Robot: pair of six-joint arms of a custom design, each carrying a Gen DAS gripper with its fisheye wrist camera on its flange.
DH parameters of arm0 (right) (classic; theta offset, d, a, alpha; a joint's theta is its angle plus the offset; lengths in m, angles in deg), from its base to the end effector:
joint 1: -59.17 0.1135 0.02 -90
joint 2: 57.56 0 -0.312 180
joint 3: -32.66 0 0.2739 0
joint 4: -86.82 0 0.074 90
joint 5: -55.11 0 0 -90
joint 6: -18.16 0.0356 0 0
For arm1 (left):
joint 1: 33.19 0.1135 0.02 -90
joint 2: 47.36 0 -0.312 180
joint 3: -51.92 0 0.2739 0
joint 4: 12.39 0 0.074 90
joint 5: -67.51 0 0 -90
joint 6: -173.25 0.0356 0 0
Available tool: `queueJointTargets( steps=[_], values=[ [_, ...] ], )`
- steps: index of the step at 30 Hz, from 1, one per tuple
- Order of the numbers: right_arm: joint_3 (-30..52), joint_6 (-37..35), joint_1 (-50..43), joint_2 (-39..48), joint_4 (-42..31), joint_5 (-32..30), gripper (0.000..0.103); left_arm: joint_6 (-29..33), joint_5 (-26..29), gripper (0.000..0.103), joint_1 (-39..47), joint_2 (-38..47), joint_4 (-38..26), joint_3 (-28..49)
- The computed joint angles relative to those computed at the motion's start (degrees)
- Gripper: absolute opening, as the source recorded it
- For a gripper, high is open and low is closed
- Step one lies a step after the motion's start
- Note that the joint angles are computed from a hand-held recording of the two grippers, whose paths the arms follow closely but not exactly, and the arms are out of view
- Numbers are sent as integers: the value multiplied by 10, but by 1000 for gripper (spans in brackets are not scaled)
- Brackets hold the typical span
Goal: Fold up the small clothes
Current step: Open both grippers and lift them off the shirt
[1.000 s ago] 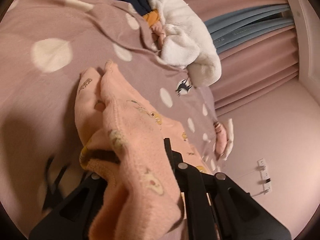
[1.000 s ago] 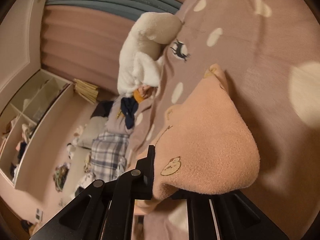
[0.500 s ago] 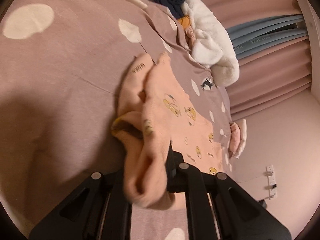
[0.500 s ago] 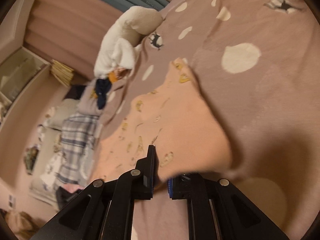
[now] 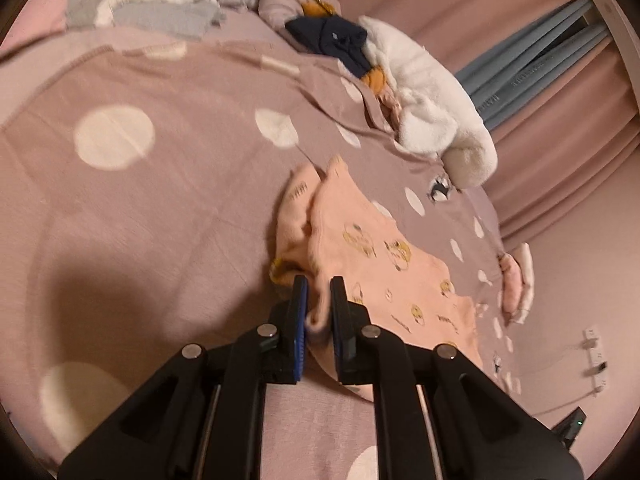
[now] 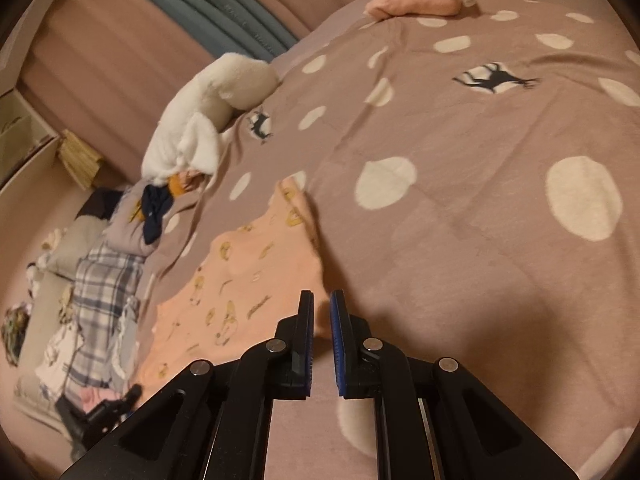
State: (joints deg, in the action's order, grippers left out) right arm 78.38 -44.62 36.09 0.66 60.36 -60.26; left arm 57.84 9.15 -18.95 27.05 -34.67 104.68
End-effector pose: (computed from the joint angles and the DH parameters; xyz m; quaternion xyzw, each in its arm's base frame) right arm 0.1952 -0.0666 0.2527 0.2885 0.8372 0.2132 0.4129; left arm 0.2623 0.0473 0.2406 -0.1999 0.8691 -0.2863 0.3503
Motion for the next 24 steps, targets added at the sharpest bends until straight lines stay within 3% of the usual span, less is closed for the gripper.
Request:
queueJointTargets(
  steps=[9, 11, 12, 13, 15, 17, 19, 24],
  values=[
    [7, -12, -22, 10, -29, -33, 12, 22, 8, 9, 46, -15, -16, 11],
    [16, -23, -26, 28, -41, -60, 25, 30, 4, 10, 44, -12, -33, 18],
    [18, -21, -26, 33, -47, -62, 42, 36, 2, 13, 42, -7, -41, 23],
    [21, -16, -25, 40, -55, -56, 51, 38, 1, 16, 39, -5, -47, 26],
    [22, -9, -21, 45, -61, -33, 51, 40, 14, 20, 39, 1, -53, 29],
    [21, -12, -29, 50, -63, -48, 51, 40, 17, 26, 33, 1, -56, 30],
    [26, -26, -41, 59, -79, -74, 51, 43, 9, 39, 28, 1, -60, 32],
    [22, -73, -69, 20, -89, -64, 51, 38, 14, 52, 25, 4, -69, 34]
  ],
)
